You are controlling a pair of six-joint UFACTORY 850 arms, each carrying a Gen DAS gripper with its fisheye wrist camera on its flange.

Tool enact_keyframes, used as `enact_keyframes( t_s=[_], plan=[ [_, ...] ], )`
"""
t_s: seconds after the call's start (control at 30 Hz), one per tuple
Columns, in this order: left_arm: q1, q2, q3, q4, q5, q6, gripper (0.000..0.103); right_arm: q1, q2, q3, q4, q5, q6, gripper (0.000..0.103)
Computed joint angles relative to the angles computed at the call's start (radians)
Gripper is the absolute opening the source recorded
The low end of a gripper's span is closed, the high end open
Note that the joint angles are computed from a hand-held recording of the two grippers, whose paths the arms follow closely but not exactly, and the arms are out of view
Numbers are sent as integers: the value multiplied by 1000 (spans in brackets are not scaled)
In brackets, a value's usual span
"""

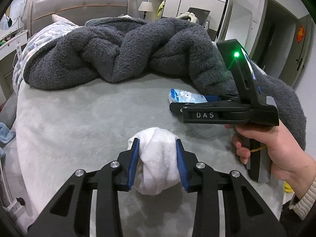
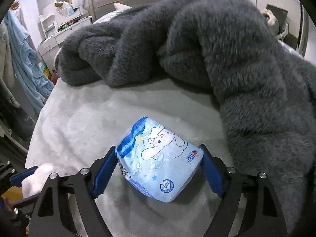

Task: Collect trash
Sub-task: 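Carry the tissue ball and wipes pack over the teal bin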

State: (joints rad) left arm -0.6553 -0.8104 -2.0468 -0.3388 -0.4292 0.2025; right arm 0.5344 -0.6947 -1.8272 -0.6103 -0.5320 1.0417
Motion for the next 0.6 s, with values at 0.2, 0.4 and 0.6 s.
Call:
enact_keyframes(
  t_s=[0.2,0.4,0.6],
  plan=[
    [-5,42,51,20,19,-24,35,21,62,60,-19,23,35,82],
    [-6,111,138,61,53,-83,35,42,122,124,-20,57,77,82],
    [-9,176,218,224,78,-244,35,63,153,158,4,73,91,82]
  ],
)
